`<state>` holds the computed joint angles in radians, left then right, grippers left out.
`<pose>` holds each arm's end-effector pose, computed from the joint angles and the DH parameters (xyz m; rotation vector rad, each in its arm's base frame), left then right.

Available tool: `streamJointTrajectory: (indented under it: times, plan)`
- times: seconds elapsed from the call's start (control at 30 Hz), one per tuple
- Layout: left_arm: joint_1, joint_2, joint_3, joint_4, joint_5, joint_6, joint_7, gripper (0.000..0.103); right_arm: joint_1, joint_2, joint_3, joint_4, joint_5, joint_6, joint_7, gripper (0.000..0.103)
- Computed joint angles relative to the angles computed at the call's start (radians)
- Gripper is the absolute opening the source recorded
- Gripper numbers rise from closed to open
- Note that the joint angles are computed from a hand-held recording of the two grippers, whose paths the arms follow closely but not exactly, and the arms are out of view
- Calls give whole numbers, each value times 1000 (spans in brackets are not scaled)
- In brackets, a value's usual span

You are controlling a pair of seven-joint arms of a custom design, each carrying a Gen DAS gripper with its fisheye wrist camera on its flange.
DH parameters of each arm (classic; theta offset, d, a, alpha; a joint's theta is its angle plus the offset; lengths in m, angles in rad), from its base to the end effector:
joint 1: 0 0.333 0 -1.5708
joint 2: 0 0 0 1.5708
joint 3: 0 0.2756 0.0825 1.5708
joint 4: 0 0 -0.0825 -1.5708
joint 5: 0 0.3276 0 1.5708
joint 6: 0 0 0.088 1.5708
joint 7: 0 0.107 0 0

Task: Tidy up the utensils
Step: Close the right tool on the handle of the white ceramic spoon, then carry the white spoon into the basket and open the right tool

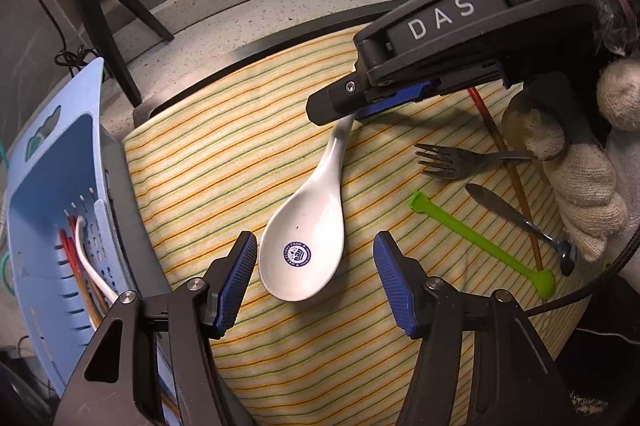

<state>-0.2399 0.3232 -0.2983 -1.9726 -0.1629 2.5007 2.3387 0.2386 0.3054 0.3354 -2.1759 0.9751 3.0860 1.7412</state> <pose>0.4973 -0.2858 0.3333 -0.6242 3.0032 -0.4502 0.4863 0.2275 0.3048 -1.1615 2.2100 0.2369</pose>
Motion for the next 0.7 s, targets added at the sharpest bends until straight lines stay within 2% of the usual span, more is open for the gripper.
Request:
streamJointTrajectory:
  times: [0.07,0.1,0.17,0.2,0.33,0.47,0.53,0.6,0.7]
  plan:
    - [-3,-8,4,-19,14,25,-2,58,8,4,-12,6,-25,-9,15,20]
    - [-3,-6,3,-20,15,33,-1,55,10,6,-15,7,-36,-13,20,19]
    - [1,2,2,-14,6,35,-7,42,23,6,-33,6,-72,-18,53,17]
    - [5,7,0,-10,2,34,-3,41,19,8,-28,7,-73,-15,55,16]
    - [13,4,-6,-27,-8,57,20,41,-10,14,6,12,-52,-2,34,15]
    - [21,-2,-8,-40,-22,75,25,40,-7,12,3,15,-72,-4,48,14]
    - [31,-13,-14,-50,-46,75,36,40,-37,10,39,19,-25,3,4,13]
    - [43,-40,-19,-72,-78,76,55,40,-45,4,51,23,10,1,-27,12]
    - [52,-73,-18,-93,-115,85,80,40,-12,-12,21,30,-2,-5,-21,12]
